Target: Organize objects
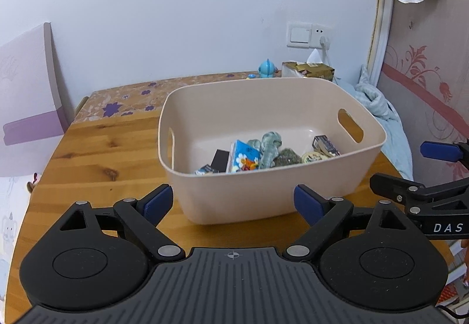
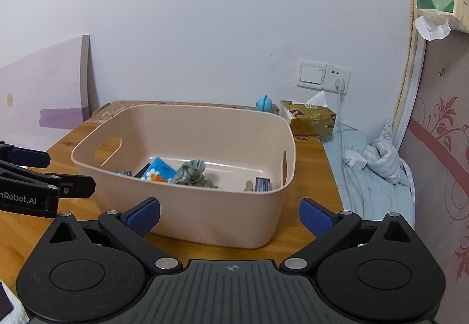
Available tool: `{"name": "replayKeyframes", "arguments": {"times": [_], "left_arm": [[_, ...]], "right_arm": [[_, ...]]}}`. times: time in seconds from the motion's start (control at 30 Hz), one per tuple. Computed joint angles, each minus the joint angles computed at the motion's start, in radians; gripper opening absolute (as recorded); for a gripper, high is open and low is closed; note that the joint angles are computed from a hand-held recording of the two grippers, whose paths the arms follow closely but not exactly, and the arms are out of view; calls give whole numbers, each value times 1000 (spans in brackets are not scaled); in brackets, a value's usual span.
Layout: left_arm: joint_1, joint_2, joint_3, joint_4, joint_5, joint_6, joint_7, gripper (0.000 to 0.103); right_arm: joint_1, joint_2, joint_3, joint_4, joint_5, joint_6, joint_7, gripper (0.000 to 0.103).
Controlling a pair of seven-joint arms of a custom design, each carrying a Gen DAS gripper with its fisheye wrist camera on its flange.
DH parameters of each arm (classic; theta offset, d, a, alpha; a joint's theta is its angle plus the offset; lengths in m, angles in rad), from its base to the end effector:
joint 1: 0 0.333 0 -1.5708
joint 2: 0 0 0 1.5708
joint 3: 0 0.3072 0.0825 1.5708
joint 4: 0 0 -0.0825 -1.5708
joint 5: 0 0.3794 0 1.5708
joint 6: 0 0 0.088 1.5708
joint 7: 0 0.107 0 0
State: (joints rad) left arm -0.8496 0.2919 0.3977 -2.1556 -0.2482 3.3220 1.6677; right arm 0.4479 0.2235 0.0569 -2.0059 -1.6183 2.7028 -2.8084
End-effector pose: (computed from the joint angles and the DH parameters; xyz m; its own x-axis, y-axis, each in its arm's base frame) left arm 0.5531 -0.2552 0.3773 -0.3338 -0.9423 -0.0239 -0.5778 0.2246 -0.7847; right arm 0.5130 0.3211 0.3645 -0.0117 -0.9999 0.0083 -0.5432 -0.0006 -0.8396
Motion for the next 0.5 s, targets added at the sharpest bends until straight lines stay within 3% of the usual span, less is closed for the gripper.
{"name": "replayKeyframes", "arguments": {"times": [0.1,0.2,0.5], "left_arm": [[-66,-17,54,-41,-39,26,23,91],[-102,-39,74,-74,-93,43,63,91],[-95,-90,23,-135,-225,70,167,91]], "right_arm": [[6,-18,6,-26,-1,-5,21,103],[9,-32,14,-49,5,-11,32,103],[10,-79,35,-117,12,-20,65,103]]}}
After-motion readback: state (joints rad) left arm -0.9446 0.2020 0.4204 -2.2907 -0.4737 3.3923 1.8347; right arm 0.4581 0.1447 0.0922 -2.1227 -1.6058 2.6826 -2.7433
